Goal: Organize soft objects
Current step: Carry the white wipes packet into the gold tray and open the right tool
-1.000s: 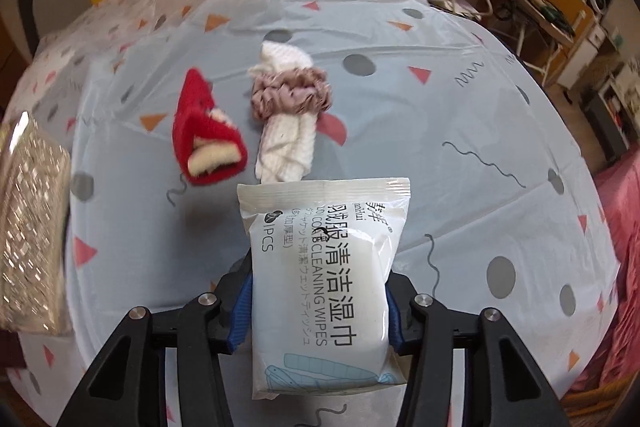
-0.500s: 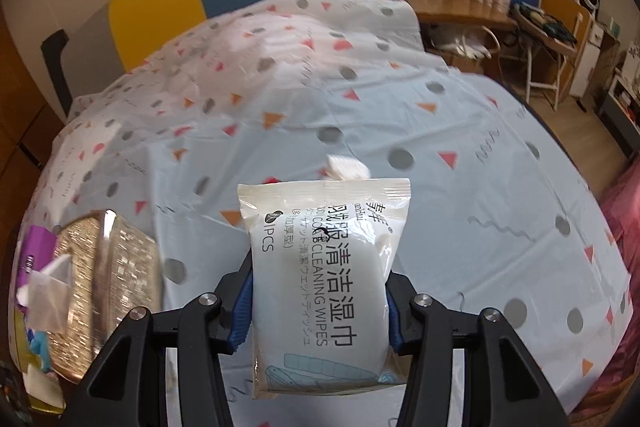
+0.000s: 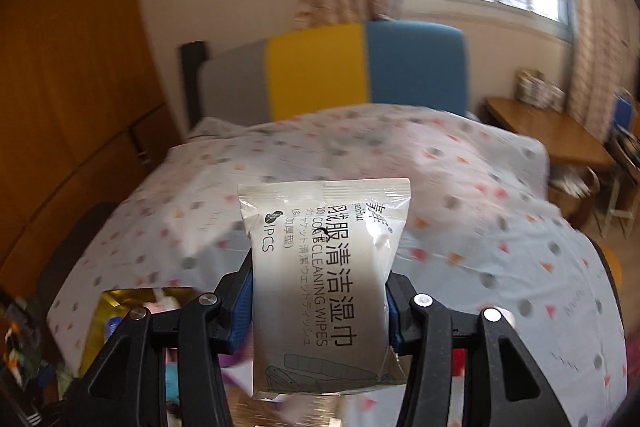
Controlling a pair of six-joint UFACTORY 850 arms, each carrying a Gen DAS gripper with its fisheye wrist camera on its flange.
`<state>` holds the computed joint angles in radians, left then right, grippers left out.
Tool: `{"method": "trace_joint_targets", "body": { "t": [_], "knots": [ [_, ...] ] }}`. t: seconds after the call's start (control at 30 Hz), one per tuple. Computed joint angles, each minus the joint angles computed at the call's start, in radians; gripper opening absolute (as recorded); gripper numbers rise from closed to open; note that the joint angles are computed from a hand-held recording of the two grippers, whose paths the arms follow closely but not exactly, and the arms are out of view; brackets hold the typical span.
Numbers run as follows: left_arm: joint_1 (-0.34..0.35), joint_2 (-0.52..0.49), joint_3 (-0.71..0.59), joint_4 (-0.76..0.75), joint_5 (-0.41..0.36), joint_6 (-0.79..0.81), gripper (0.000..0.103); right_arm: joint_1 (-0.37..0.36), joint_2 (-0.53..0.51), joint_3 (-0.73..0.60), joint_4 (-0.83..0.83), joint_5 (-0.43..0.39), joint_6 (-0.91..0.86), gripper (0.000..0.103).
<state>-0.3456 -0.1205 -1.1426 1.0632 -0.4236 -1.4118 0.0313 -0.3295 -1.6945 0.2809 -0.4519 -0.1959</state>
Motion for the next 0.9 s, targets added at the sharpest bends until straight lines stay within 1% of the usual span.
{"method": "trace_joint_targets", "body": {
  "t": [0.2,0.4,0.67,0.9],
  "knots": [
    [0.009,0.009,0.01,0.013,-0.008,-0.022,0.103,0.123,-0.068,-0.047,0.175,-0.094,-0.206,0.051],
    [0.024,0.023,0.026,0.042,-0.022,-0.071,0.103,0.219,-0.137,-0.053,0.207,-0.184,-0.265,0.051],
    [0.047,0.036,0.042,0.047,-0.036,-0.103,0.103,0.298,-0.22,-0.058,0.142,-0.251,-0.219,0.052],
    [0.059,0.039,0.05,0.031,-0.047,-0.095,0.103,0.33,-0.283,-0.082,0.093,-0.297,-0.16,0.052]
  ]
}}
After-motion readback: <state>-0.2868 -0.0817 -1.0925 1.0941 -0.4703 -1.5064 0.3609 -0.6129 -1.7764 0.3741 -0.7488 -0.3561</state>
